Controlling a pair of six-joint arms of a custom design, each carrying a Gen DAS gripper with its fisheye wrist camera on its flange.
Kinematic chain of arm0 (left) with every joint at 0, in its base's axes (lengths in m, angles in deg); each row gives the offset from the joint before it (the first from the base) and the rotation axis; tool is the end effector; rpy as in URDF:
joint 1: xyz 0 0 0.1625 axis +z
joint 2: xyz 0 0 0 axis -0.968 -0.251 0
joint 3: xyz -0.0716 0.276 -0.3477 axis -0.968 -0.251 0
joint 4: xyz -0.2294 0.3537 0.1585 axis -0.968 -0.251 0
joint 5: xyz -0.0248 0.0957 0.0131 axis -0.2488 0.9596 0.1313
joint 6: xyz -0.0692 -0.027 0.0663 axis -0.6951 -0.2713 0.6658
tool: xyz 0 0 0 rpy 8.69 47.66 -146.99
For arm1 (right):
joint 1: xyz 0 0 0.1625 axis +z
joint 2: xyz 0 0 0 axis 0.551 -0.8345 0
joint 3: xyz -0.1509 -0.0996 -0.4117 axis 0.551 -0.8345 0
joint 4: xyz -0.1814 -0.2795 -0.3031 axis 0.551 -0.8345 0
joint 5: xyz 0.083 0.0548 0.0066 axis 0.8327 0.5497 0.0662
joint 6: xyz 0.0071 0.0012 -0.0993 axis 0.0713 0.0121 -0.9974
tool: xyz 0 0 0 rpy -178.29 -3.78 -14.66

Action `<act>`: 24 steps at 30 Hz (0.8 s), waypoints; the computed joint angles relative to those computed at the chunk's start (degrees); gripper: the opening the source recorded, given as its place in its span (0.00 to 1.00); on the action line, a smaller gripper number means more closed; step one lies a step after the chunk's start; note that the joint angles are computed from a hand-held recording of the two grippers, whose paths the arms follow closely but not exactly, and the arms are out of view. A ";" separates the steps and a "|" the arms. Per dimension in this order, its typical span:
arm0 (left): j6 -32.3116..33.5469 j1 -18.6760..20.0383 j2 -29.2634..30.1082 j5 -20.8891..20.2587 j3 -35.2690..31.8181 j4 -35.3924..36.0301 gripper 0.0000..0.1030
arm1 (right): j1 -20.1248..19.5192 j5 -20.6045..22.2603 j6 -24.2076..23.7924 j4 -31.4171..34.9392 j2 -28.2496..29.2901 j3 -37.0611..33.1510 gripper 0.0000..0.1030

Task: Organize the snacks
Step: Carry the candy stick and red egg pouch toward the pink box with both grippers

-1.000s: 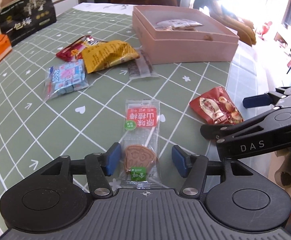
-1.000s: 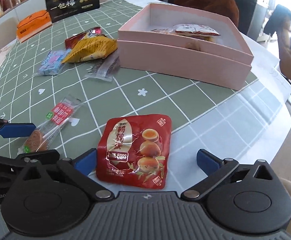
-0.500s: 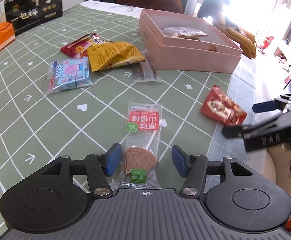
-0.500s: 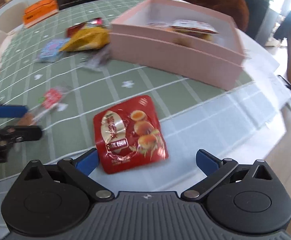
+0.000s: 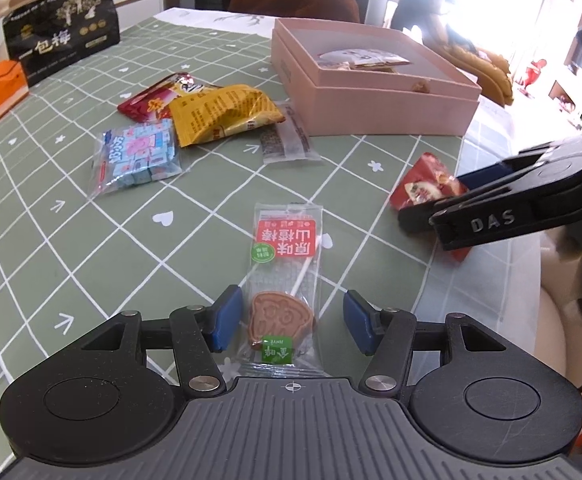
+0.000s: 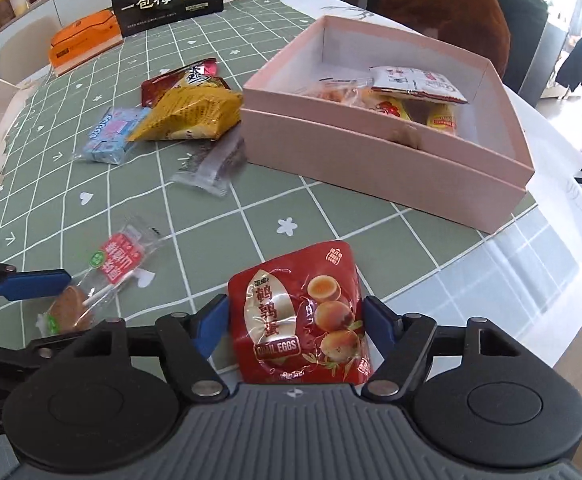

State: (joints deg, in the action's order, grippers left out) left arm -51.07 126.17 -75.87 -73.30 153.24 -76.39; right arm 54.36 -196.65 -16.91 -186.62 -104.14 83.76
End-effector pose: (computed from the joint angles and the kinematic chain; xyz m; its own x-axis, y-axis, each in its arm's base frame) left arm -0.3083 -0.7218 -0.0412 -0.7305 -0.2091 -0.6502 0.2749 0.7814 -0.5602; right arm 0.0682 -0.8790 0.2130 -0.5173 -0.7040 0.4866 -0.7903 0.6112 0.0441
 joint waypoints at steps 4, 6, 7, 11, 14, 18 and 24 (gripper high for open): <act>0.08 -0.08 0.22 0.58 -0.08 0.02 0.59 | -0.15 0.70 1.53 0.95 -1.10 0.27 0.70; -1.06 -0.07 0.03 0.86 0.18 -0.23 0.52 | -0.24 0.92 2.75 1.39 -1.48 0.07 0.70; -2.65 -0.11 -0.05 1.70 0.16 0.69 0.44 | -0.28 0.96 3.05 1.47 -1.65 0.02 0.70; -4.19 0.22 -0.83 0.59 1.45 -2.92 0.39 | -0.42 0.93 3.54 0.84 -2.17 0.07 0.70; -3.40 0.18 -0.50 0.61 1.44 -4.42 0.39 | -0.52 0.77 3.86 0.54 -2.57 0.37 0.70; -2.00 0.08 -0.02 0.19 1.00 -5.28 0.39 | -0.69 0.88 4.06 -0.18 -3.24 1.11 0.70; 2.63 -0.49 0.31 0.63 0.61 -10.28 0.39 | -1.01 2.36 4.81 -1.03 -4.71 2.82 0.70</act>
State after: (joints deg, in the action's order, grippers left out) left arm -48.44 125.68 -75.56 -72.67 153.86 -86.67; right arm 53.35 -194.28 -12.11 -187.65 -108.85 86.58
